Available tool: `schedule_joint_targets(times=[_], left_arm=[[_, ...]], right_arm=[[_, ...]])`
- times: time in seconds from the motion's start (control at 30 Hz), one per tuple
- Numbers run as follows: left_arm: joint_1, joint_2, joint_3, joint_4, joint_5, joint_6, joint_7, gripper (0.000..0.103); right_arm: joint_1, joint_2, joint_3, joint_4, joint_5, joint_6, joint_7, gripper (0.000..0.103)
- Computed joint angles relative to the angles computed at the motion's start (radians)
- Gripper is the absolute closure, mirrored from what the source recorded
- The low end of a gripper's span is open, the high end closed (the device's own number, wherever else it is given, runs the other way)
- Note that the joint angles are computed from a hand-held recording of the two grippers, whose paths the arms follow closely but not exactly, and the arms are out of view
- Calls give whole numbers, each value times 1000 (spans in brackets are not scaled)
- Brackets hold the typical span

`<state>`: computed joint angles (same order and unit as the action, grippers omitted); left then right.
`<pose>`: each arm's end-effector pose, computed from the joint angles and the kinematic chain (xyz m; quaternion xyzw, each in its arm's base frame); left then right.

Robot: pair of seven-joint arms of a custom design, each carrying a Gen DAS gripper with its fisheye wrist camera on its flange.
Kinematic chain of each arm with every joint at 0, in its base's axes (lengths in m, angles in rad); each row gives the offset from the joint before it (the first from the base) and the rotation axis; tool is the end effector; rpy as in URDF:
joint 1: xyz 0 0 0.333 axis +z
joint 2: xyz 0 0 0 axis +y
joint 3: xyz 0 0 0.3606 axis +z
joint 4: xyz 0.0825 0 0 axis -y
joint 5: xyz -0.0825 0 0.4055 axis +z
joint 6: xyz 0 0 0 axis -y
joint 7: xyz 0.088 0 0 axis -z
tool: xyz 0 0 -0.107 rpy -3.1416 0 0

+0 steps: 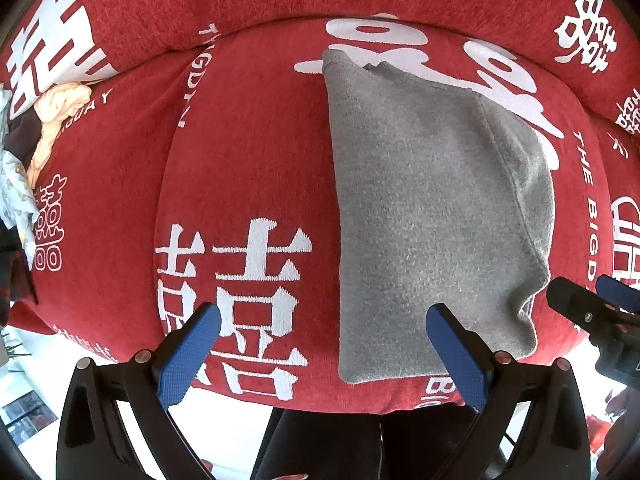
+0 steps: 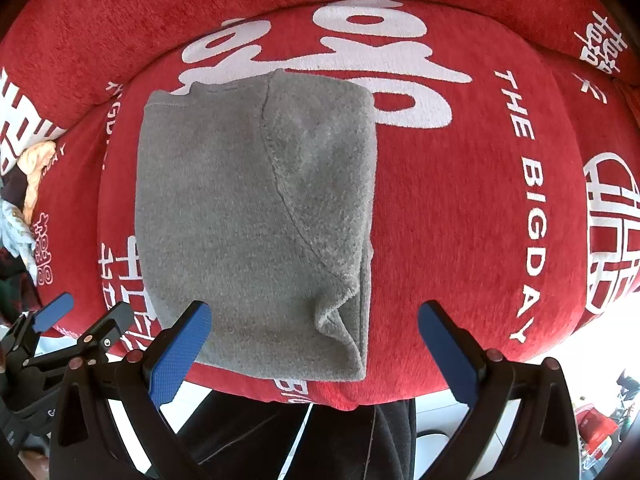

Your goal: Fold small clothes

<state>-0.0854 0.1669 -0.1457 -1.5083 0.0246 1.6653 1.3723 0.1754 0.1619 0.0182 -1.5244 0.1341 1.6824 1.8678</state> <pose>0.6250 -0.1364 0.6078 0.6953 -0.7187 -0.0035 0.0021 0.6253 0.1348 0.6044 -0.6623 0.7461 0.0593 0.0333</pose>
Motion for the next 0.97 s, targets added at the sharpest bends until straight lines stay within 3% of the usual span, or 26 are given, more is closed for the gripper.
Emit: schedule_joint_targets(times=[0.97], left_arm=[[-7,-3,-1,-12,30,26,24,0]], right_arm=[[1,5,1,3,2,5,-10,0]])
